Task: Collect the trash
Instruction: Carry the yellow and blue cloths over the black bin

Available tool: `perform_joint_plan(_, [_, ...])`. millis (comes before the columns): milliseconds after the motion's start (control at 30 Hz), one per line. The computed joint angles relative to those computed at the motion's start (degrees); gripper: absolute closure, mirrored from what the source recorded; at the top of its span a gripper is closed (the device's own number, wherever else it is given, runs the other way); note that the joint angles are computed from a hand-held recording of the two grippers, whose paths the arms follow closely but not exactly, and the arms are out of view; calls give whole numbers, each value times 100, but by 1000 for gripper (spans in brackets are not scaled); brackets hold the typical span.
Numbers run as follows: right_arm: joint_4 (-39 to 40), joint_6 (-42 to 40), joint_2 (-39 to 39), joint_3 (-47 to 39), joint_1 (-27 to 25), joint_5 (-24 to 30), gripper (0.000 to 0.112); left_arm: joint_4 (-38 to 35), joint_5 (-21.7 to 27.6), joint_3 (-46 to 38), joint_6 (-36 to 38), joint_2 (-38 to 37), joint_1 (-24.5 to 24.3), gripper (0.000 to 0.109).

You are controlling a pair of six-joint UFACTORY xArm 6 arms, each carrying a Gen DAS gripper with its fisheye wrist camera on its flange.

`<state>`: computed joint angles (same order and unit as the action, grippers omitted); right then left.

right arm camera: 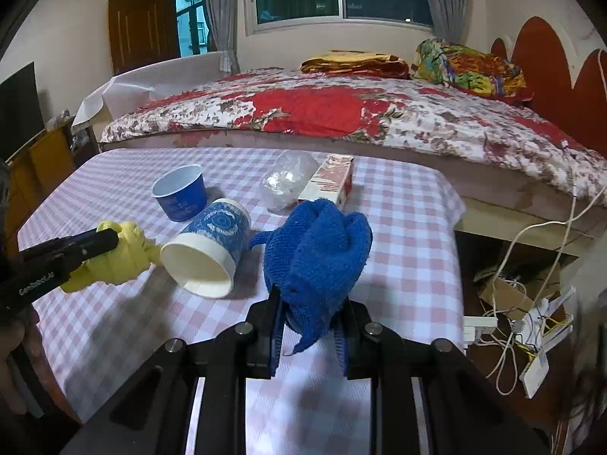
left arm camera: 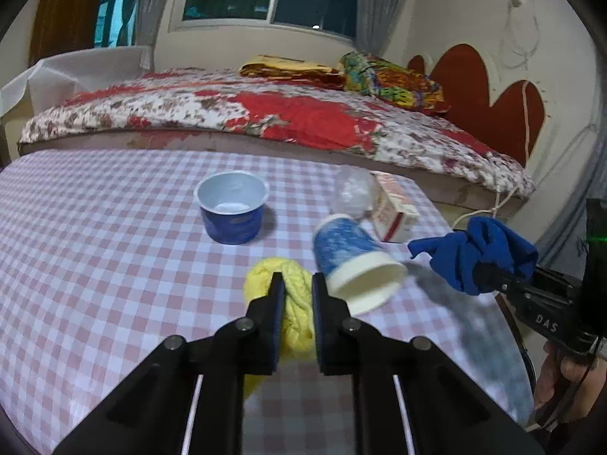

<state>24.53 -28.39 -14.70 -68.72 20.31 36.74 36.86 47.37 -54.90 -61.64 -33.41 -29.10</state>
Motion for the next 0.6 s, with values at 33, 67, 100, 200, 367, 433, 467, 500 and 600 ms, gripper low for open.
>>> perform_joint_plan(33, [24, -20, -115, 88, -35, 20, 88, 54, 52, -11, -41, -17, -84, 95])
perform_joint_plan(67, [23, -18, -194, 152, -52, 24, 88, 86, 87, -13, -75, -39, -173, 95])
perform_joint_plan(100, [11, -14, -294, 234, -70, 22, 88, 123, 121, -19, -114, -53, -270, 96])
perform_joint_plan(200, [32, -59, -589, 451, -161, 72, 88, 149, 186, -33, -171, -84, -478, 97])
perform_joint_plan(367, [114, -133, -969, 693, -316, 167, 88, 261, 259, -170, -281, -35, -828, 98])
perform_joint_plan(433, [179, -166, -1127, 776, -390, 228, 88, 317, 293, -246, -324, 6, -982, 98])
perform_joint_plan(467, [184, -169, -1185, 812, -407, 235, 88, 352, 279, -310, -327, 63, -1061, 99])
perform_joint_plan(500, [188, -185, -1278, 871, -446, 249, 88, 371, 276, -345, -329, 96, -1110, 99])
perform_joint_plan(600, [212, -227, -1448, 957, -544, 305, 88, 344, 170, -477, -322, 252, -1218, 99])
